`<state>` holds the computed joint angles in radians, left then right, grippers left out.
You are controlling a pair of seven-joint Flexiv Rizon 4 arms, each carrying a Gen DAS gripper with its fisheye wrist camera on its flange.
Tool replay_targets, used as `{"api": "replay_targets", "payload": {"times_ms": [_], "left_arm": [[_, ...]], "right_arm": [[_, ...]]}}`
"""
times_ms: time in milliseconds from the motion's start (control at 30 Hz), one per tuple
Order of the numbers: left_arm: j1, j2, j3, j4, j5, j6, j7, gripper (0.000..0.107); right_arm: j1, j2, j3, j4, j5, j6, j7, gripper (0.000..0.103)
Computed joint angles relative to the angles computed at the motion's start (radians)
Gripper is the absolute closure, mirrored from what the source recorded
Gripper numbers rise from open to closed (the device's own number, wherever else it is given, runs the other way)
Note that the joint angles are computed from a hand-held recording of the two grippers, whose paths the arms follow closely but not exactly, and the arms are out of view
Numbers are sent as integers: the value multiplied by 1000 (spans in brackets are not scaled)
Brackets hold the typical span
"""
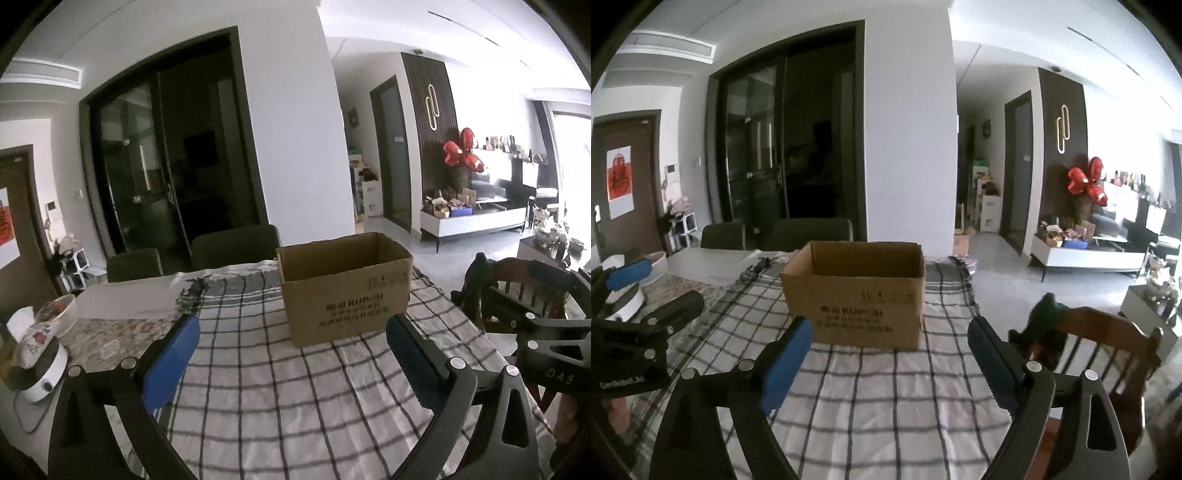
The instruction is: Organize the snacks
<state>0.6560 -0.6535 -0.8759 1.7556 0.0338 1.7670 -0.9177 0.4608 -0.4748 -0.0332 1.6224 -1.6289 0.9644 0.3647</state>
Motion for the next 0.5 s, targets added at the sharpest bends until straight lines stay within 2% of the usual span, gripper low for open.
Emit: {"api": "replay_targets", "payload": {"times_ms": [267,500], "left_arm": [[164,54,-103,169,86,74,-88,4],[302,62,-207,268,165,68,-145,4]], "right_arm": [[24,84,59,128,-35,-79,84,11],[31,117,99,198,-39,-100,141,11]]}}
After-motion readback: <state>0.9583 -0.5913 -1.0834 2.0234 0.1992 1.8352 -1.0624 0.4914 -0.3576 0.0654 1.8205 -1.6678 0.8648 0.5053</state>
